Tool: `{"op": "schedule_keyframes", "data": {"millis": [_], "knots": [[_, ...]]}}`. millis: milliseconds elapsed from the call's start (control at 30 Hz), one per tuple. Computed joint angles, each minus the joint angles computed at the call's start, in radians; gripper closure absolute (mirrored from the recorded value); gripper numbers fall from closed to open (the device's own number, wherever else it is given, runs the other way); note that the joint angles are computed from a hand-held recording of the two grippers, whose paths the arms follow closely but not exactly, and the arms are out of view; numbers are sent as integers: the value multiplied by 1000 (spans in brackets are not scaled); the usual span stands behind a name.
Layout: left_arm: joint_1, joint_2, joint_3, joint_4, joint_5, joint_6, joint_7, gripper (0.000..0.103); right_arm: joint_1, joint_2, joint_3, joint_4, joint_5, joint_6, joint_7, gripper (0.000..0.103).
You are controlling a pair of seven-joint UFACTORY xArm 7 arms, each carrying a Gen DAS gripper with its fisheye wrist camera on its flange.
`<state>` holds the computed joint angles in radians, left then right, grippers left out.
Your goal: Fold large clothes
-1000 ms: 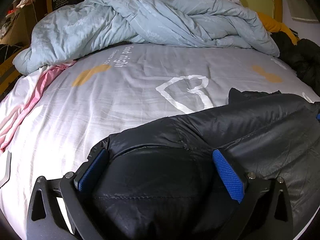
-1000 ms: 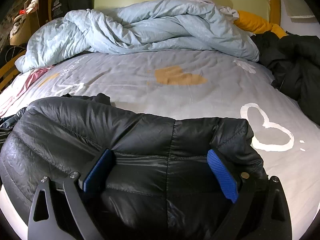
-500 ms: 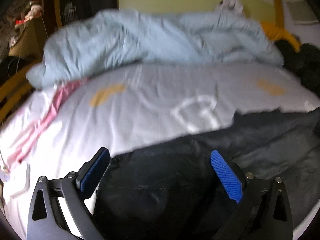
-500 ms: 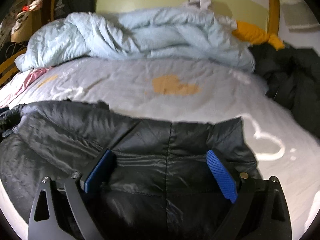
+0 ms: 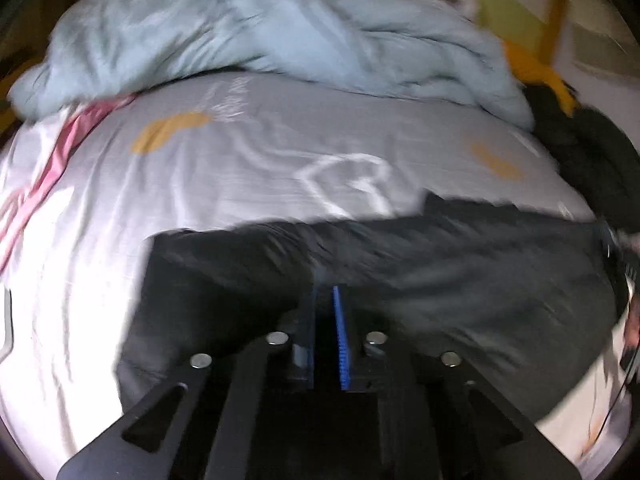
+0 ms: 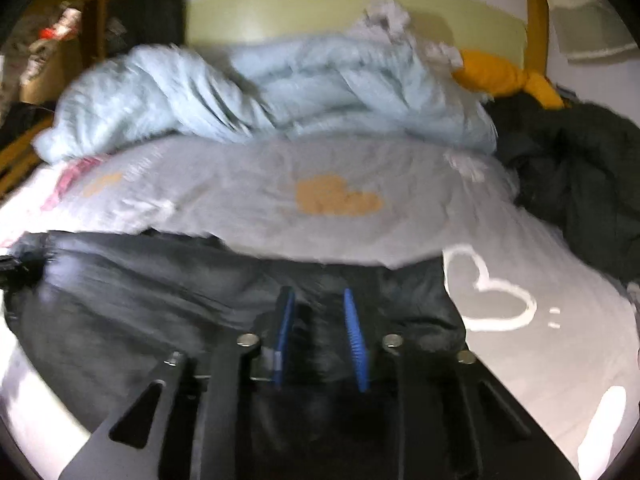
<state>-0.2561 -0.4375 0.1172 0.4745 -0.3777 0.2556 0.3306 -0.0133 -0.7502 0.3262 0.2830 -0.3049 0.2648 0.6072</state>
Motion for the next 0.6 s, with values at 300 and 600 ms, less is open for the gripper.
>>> {"op": "schedule_keyframes", "data": {"millis": [300, 600], "knots": [[-6, 193, 46, 58, -98, -88, 41, 94, 52, 189, -171, -23, 98, -104, -112, 86], [84, 219, -65, 9, 39, -217, -59, 94, -28, 251, -80, -31, 88, -193, -96, 87]]}}
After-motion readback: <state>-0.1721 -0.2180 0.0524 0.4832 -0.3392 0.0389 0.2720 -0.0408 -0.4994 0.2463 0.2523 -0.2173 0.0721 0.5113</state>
